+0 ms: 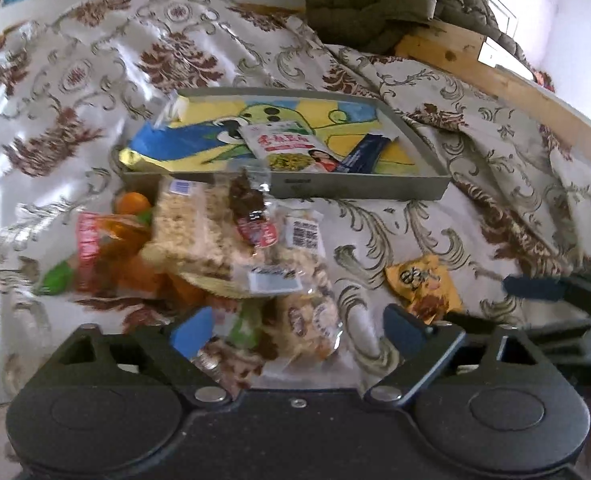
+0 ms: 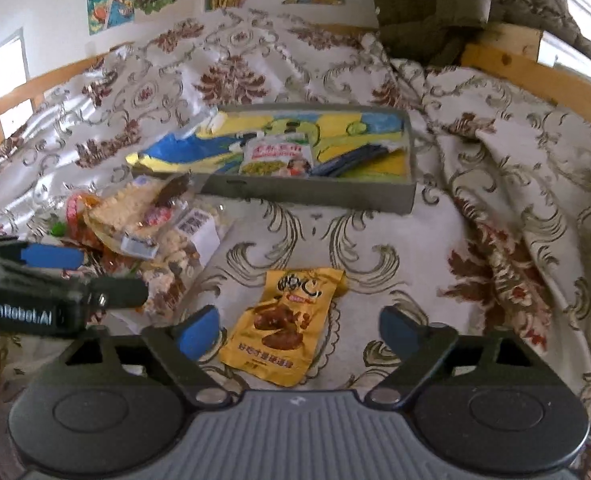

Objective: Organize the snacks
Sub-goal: 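Grasp the clear nut snack bag with left gripper while right grasps the yellow packet, then lift and carry both held snacks over the painted tray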

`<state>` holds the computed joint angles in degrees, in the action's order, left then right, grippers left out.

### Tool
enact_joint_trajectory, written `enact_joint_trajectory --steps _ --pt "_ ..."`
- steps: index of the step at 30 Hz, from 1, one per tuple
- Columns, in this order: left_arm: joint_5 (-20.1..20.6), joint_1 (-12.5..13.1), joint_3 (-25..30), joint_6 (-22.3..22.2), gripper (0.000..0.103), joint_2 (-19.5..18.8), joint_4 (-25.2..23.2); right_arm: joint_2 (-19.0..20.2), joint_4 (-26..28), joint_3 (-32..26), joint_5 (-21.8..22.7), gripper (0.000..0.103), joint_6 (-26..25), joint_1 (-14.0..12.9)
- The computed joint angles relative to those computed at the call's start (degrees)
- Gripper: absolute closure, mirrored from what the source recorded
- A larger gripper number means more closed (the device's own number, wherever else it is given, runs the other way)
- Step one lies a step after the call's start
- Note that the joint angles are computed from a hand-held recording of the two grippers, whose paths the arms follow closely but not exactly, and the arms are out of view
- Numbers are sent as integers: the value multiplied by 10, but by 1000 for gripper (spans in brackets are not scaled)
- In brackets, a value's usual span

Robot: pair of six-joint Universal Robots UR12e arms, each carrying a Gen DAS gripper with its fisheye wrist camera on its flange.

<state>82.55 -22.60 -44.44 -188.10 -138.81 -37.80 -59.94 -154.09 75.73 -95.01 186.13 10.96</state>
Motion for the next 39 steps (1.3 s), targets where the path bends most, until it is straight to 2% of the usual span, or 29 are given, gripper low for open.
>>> enact_joint_trajectory --steps 1,2,4,6,10,13,15,19,21,22,24,25,27,32,39 --pt "-10 1 9 -5 21 -6 -4 3 5 -3 0 18 1 0" --pt "-16 2 18 -10 28 -13 -5 5 8 -5 0 19 0 0" --pt "-25 3 33 -15 34 -24 -12 8 11 -7 1 20 1 1" --pt "-49 5 43 -18 51 -31 -28 11 15 -10 3 23 1 0" --pt "-43 3 50 1 52 -35 -42 17 19 -15 9 29 11 -3" --pt "-50 6 68 -12 53 -44 -64 25 26 -25 13 31 16 -4" --pt "-55 8 77 -18 53 -48 -84 33 35 -35 10 31 17 -4" --pt "-55 8 71 -17 54 -46 -77 41 47 -48 2 30 23 -1" --pt "-49 7 72 -11 58 -46 -81 40 42 -45 1 42 20 0" --pt "-48 7 71 -12 59 -45 -81 39 40 -44 -3 51 17 1" --pt "-50 7 66 -18 60 -41 -81 37 41 -43 -6 58 16 3" --pt "-52 7 61 -21 60 -39 -79 36 41 -43 -8 67 16 4" --pt "-58 8 49 -25 61 -31 -74 33 46 -43 -10 69 18 5" --pt "-78 8 -1 -56 61 1 -68 20 31 -28 -12 83 21 8" --pt "-98 7 -64 -74 62 43 -45 2 13 -5 -9 85 -2 13"
